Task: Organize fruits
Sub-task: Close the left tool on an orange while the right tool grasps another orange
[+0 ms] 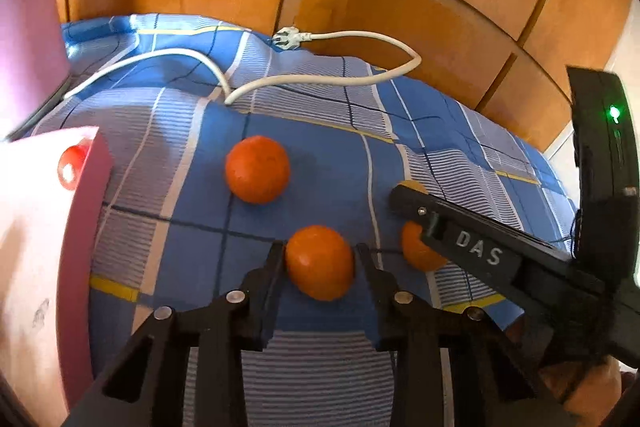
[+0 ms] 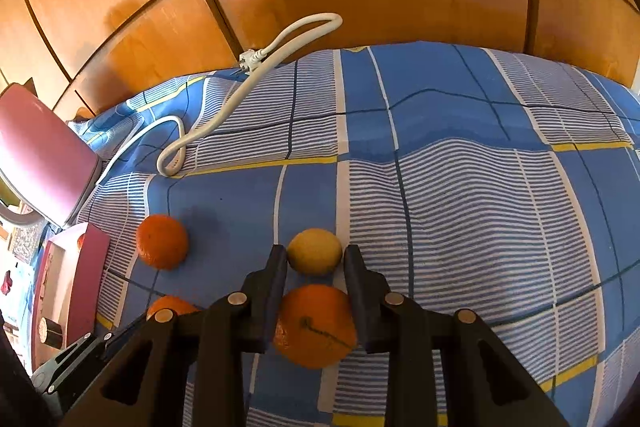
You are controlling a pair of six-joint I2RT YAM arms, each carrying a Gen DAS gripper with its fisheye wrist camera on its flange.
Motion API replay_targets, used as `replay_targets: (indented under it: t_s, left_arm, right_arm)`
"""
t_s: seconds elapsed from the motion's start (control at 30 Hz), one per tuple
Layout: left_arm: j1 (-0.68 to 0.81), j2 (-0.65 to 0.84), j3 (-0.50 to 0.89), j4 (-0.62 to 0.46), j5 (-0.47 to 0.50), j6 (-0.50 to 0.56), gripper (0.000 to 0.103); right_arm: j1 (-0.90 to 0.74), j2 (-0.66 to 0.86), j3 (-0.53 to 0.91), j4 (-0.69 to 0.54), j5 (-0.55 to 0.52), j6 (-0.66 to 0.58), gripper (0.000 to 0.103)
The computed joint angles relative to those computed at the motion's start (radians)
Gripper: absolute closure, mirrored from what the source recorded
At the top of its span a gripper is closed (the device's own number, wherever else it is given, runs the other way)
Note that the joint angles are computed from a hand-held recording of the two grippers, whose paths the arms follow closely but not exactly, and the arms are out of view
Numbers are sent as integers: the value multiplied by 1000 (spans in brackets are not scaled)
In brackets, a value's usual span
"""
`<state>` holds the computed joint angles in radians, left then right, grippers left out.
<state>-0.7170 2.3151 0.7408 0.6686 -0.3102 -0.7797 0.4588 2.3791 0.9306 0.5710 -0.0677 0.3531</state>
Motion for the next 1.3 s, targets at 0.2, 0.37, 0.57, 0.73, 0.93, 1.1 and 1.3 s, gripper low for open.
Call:
replay_targets:
  t_s: [0.2, 0.37, 0.57, 0.73, 0.93, 1.1, 1.3]
  left_arm:
    - [-42, -19, -67, 28, -32, -56, 69]
    - [-94, -25, -99, 26, -59, -105, 69]
    - [-165, -32, -122, 3, -111, -154, 69]
    - [-209, -35, -133, -16, -143, -184, 69]
    - [-217, -38, -124, -46, -147, -176, 69]
    - [-231, -28, -124, -34, -168, -174, 68]
    - [-240, 3, -149, 57, -187, -172, 67]
  right_arm:
    - [2, -47, -99, 81, -1, 4, 77]
    - [2, -105, -224, 177, 16, 1, 86]
    - [-34, -150, -312, 210, -7, -2, 86]
    - [-45, -160, -344, 217, -71, -5, 80]
    - [-22, -131, -353, 246, -80, 18, 61]
    - [21, -96, -315, 221, -64, 15, 58]
    - [74, -81, -347, 279, 58, 7, 66]
